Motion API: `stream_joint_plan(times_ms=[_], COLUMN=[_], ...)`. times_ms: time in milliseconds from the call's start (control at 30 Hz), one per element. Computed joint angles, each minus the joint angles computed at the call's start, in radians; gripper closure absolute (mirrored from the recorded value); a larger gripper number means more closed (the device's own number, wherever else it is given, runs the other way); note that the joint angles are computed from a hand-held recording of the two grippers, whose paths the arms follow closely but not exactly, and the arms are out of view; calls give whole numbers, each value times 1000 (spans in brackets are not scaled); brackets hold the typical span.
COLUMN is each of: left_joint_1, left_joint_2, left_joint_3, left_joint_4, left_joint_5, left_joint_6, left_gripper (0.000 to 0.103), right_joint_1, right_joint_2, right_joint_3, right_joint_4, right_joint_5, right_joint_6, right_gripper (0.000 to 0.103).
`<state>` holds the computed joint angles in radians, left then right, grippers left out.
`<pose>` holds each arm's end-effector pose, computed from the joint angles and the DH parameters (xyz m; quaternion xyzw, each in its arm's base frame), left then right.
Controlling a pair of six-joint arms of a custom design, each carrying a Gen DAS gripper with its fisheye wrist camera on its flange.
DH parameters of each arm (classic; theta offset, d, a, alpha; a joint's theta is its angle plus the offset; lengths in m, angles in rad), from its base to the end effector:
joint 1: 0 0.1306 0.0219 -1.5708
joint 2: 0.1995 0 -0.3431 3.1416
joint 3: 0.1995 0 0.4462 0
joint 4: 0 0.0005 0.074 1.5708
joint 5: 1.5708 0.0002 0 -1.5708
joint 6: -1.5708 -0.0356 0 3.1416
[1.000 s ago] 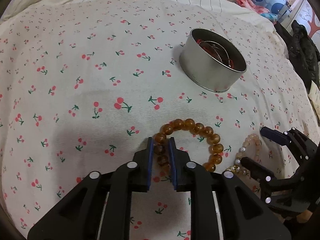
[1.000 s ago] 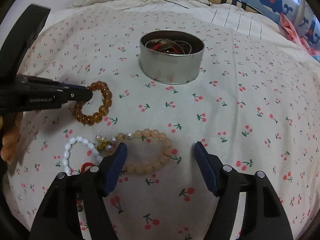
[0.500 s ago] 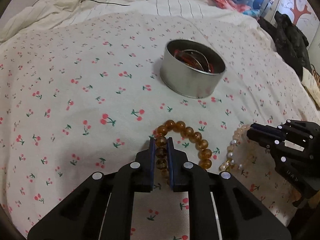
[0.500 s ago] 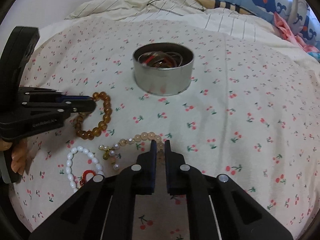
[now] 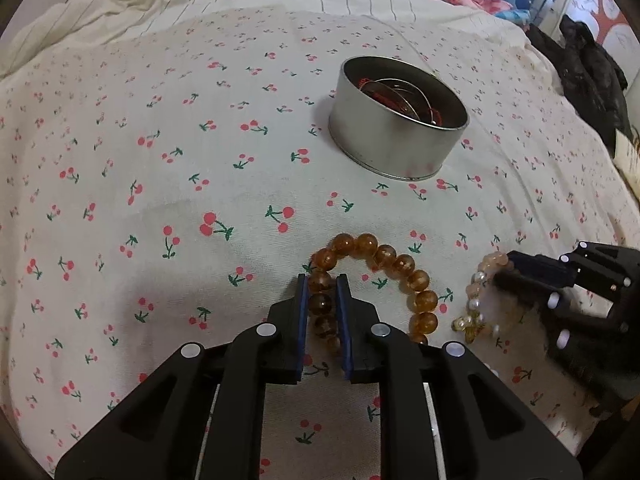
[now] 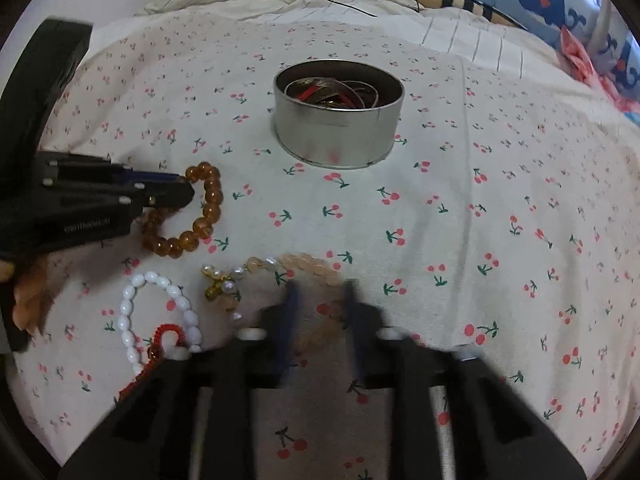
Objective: Organize jewelry
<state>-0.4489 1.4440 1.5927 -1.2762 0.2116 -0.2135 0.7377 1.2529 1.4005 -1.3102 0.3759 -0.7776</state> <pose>0.4782 -0.2392 0.4405 0.3374 0.9098 -0.1280 0.2050 0.3533 0.3027 0.4385 0.0571 0.9611 0.0039 0.2704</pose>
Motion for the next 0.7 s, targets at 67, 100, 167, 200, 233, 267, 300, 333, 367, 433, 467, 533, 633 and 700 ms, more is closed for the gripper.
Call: stream_joint_plan(times_ms=[67,100,167,200,233,267,300,333,367,433,467,533,633,700], left_joint_1=[1,3,4,6,7,9,10,11,11,12,12,12,6,3], left_joint_2=[0,-4,-19,-30,-35,-42,-48,-53,-56,-62,-67,-79,-104,-108], left_joint_3=[6,6,0,-5,-5,-5,-7,-9,-8,-9,-10,-15,-29,-30], left_joint_4=[-2,0,18,35,42,50,60,69,73,84,94,112,142,149], left_joint_5=[16,31,42,53,62,71,77,84,86,94,101,119,138,154], left_joint_6=[-6,-6,-9,-8,-7,-5,-2,1,5,13,17,15,1,-3], left_gripper=[93,93,93,93,93,93,93,93,93,93,93,93,93,93], right_joint_1=[-1,0,1,3,5,7,7,11,11,14,13,15,12,9], right_joint_2=[-13,-20,-40,-55,-68,-75,-84,-93,-98,-111,-115,-118,-124,-127], right_joint_3=[-8,-9,-15,-22,-26,-27,-31,-34,-37,-42,-42,-38,-37,-40], right_joint_4=[16,20,36,52,65,71,85,99,104,121,125,134,145,159], right_joint_5=[8,22,50,68,85,98,108,124,134,152,159,170,178,179], right_joint_6=[-16,-22,-35,-37,-39,-41,-37,-33,-31,-28,-27,-25,-22,-17], right_gripper=[94,94,95,94,94,94,94,94,94,94,94,94,94,94])
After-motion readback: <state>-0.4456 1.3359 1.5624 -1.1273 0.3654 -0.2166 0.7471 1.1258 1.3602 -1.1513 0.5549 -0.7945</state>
